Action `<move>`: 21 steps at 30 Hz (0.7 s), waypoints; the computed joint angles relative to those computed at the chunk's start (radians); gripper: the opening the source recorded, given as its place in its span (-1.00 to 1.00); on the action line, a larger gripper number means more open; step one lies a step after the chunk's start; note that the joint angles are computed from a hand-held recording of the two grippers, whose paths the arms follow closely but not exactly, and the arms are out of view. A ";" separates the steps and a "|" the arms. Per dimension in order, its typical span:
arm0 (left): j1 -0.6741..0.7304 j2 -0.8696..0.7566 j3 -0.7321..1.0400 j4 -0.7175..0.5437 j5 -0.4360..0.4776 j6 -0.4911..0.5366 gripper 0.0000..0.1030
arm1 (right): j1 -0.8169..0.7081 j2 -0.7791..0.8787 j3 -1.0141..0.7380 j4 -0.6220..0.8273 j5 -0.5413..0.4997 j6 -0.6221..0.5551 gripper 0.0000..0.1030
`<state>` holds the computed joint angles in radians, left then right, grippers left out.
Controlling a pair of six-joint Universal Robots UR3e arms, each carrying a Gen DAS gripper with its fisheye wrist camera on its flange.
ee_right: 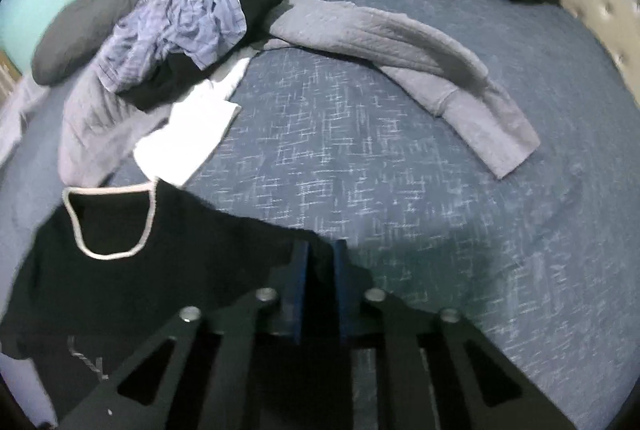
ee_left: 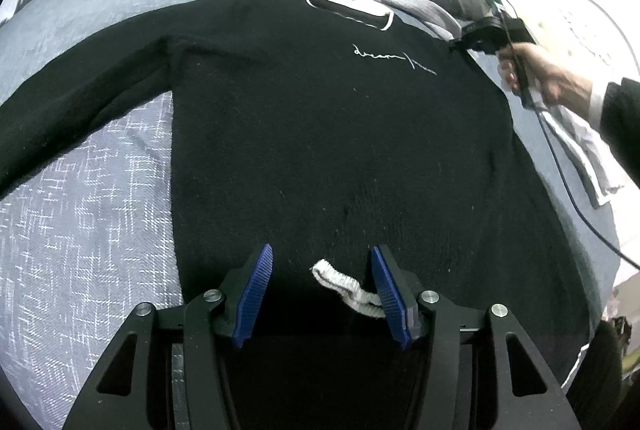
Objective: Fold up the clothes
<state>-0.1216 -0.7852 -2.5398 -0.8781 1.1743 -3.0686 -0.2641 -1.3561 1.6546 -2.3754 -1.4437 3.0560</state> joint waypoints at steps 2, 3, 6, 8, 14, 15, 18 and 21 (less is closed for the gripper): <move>-0.002 0.004 -0.005 0.001 0.003 0.002 -0.02 | 0.018 0.016 -0.011 -0.018 -0.042 0.015 -0.88; 0.005 0.015 -0.007 -0.012 -0.002 0.008 -0.09 | 0.025 0.028 -0.021 -0.024 -0.060 0.024 -0.88; 0.028 0.047 -0.013 -0.047 -0.016 0.031 -0.29 | 0.053 0.081 -0.069 -0.020 -0.127 0.043 -0.90; 0.043 0.064 -0.017 -0.070 -0.028 0.049 -0.35 | 0.074 0.114 -0.099 -0.015 -0.174 0.064 -0.90; 0.058 0.095 -0.015 -0.113 -0.040 0.075 -0.47 | 0.093 0.142 -0.123 -0.052 -0.240 0.083 -0.91; 0.060 0.098 -0.016 -0.117 -0.042 0.077 -0.48 | 0.075 0.124 -0.111 -0.059 -0.213 0.090 -0.91; 0.067 0.101 -0.013 -0.127 -0.048 0.080 -0.48 | 0.016 0.063 -0.062 -0.091 -0.129 0.105 -0.91; 0.055 0.091 -0.011 -0.117 -0.040 0.073 -0.48 | -0.040 -0.023 0.027 -0.137 -0.045 0.080 -0.91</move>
<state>-0.0668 -0.6942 -2.5512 -0.9950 1.1342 -2.9957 -0.3041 -1.3789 1.6813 -2.5126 -1.4888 3.1360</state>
